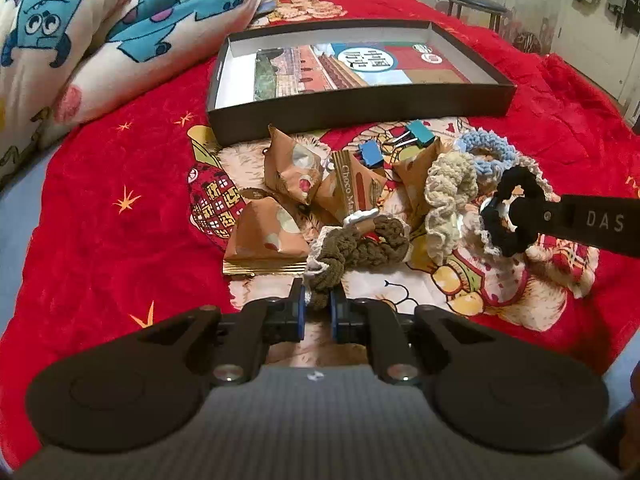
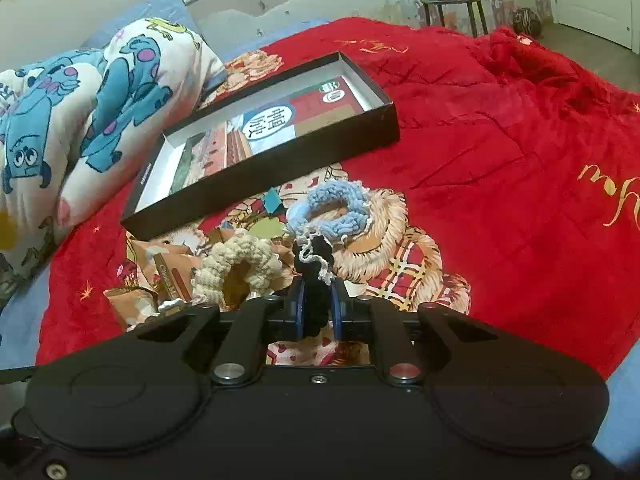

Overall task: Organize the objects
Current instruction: 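Carry the brown scrunchie into the box with the left tool while the right tool carries the black scrunchie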

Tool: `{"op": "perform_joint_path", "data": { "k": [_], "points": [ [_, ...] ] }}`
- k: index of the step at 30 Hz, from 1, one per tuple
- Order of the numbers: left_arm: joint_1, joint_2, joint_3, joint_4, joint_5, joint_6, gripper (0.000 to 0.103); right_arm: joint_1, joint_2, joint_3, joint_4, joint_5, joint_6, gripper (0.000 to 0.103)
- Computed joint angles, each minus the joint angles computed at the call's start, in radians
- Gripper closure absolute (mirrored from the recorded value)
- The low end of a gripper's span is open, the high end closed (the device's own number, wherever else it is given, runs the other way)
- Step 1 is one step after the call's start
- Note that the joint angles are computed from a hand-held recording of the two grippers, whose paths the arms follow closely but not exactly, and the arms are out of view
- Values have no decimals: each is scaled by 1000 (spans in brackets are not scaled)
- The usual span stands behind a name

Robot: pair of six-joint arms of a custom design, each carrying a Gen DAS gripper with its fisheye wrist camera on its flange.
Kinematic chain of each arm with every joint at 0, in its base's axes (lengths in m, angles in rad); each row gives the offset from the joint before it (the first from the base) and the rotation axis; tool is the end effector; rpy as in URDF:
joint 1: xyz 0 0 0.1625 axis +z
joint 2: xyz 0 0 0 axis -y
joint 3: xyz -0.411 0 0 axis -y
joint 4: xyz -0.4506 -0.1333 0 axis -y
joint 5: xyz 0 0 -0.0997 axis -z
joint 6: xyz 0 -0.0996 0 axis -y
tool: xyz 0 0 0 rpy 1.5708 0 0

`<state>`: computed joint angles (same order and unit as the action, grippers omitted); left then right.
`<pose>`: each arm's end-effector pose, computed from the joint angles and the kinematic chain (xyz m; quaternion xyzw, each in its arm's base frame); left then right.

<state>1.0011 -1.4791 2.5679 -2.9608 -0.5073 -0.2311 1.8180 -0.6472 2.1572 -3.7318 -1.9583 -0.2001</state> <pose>-0.0065 -0.4187 0.1559 0.0686 0.8528 -0.3145 0.4112 0.2128 -0.4521 -0.0524 0.1462 -0.9203 0.3180 0.1750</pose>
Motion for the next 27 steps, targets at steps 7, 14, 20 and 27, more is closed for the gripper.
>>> {"op": "perform_joint_path", "data": {
  "k": [7,14,20,27],
  "points": [
    [-20,4,15,-63,8,37,91,-7,-11,20,-41,46,4,90],
    [-44,-19,40,-119,1,55,91,-23,-30,56,-113,141,9,90],
    [-73,-59,73,-164,-7,62,91,-35,-59,84,-131,204,45,90],
    [-128,-141,119,-264,25,83,91,-65,-124,118,-95,358,118,90]
  ]
}}
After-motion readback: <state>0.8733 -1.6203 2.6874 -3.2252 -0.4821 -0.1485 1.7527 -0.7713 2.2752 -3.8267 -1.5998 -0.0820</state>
